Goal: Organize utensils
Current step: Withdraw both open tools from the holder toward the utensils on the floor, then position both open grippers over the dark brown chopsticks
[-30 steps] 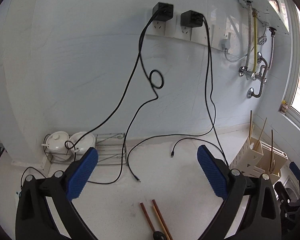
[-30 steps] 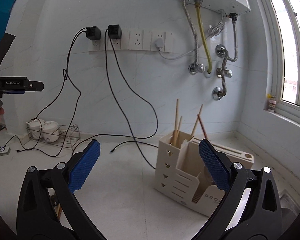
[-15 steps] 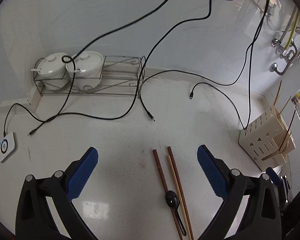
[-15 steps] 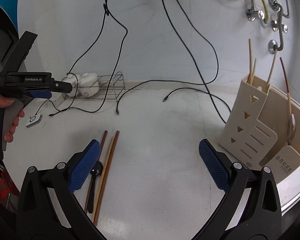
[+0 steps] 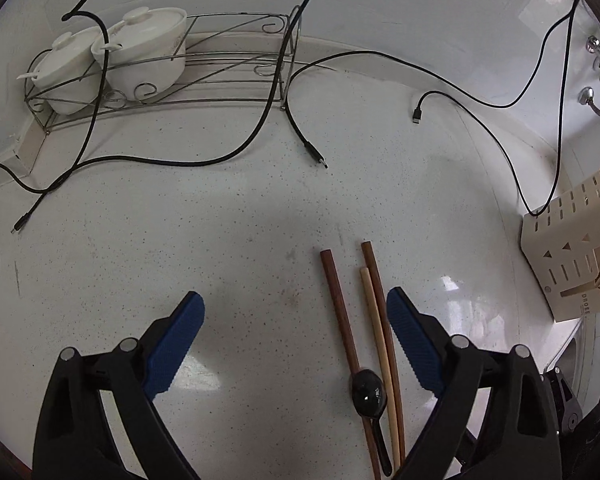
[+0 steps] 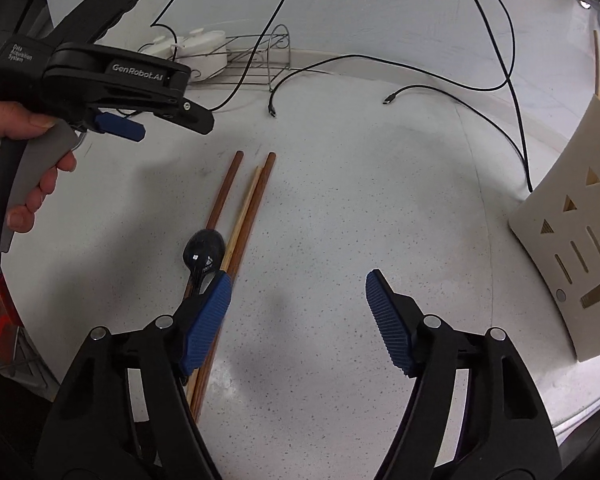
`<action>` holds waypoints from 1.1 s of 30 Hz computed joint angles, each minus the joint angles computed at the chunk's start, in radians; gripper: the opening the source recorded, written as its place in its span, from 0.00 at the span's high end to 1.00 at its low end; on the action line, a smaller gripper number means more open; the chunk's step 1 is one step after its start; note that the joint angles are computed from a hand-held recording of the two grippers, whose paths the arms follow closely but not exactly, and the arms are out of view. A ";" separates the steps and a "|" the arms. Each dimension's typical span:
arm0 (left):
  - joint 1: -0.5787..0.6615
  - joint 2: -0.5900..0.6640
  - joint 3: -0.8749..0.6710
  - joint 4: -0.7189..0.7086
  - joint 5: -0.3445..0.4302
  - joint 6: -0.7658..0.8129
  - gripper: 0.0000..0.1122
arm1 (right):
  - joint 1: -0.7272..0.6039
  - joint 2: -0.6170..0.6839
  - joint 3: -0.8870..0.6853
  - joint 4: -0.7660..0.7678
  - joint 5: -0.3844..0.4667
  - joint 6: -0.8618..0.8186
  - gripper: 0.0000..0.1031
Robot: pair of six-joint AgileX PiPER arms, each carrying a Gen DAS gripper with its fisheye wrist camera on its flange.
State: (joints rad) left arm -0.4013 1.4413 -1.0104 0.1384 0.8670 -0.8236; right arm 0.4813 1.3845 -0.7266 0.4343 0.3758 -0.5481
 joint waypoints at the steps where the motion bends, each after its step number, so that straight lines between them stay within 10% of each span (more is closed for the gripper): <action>1: -0.009 0.017 -0.015 0.010 0.013 0.004 0.20 | 0.009 0.002 0.005 -0.007 -0.008 0.006 0.36; 21: -0.095 0.257 -0.156 0.070 0.162 -0.058 0.20 | -0.036 -0.091 0.094 0.241 -0.049 -0.265 0.36; 33: -0.116 0.287 -0.170 0.074 0.179 -0.080 0.20 | 0.031 0.006 0.045 -0.018 -0.094 -0.054 0.36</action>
